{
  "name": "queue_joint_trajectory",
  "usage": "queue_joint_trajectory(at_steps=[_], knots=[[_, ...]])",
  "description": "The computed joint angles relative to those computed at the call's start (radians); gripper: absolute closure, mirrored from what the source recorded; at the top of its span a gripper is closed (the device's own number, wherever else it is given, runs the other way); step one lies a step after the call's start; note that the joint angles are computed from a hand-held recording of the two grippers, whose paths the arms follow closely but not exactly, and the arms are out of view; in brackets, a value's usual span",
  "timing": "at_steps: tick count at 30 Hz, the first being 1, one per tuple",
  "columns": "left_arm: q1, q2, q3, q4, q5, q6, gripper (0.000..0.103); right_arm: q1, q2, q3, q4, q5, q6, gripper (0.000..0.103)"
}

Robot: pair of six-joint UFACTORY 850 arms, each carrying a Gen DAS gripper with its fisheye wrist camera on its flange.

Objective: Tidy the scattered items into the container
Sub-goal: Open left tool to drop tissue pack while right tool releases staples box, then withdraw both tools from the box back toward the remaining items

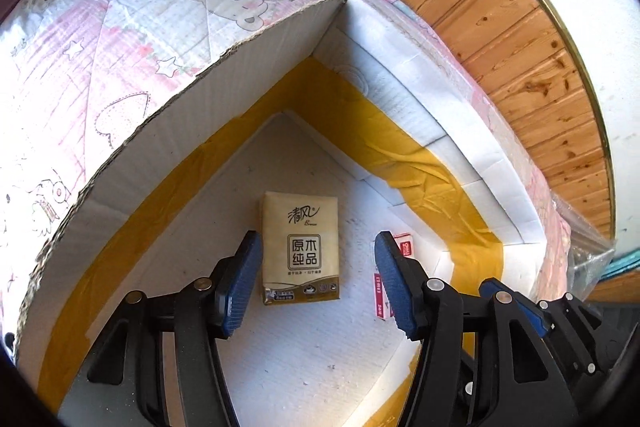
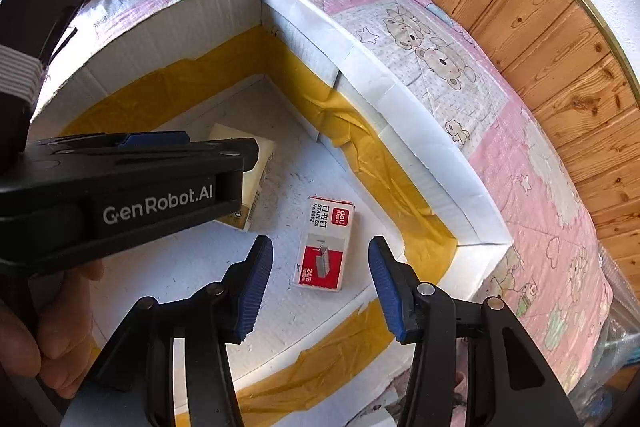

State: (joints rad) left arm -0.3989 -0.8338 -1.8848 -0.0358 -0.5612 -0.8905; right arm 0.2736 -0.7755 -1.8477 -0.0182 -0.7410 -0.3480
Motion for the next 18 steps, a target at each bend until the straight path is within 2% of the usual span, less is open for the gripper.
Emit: queue_joint_trajectory(at_steps=[6, 11, 18], knots=[[-0.036, 0.054, 0.027, 0.078, 0.007, -0.05, 0.042, -0.054, 0.144, 0.173, 0.327, 0.104, -0.168, 0.052], [-0.083, 0.125, 0.092, 0.192, 0.038, -0.092, 0.042, -0.1, 0.296, 0.379, 0.659, 0.198, -0.414, 0.051], [-0.163, 0.255, 0.231, 0.368, 0.136, -0.118, 0.042, -0.175, 0.497, 0.646, 1.022, 0.238, -0.765, 0.052]])
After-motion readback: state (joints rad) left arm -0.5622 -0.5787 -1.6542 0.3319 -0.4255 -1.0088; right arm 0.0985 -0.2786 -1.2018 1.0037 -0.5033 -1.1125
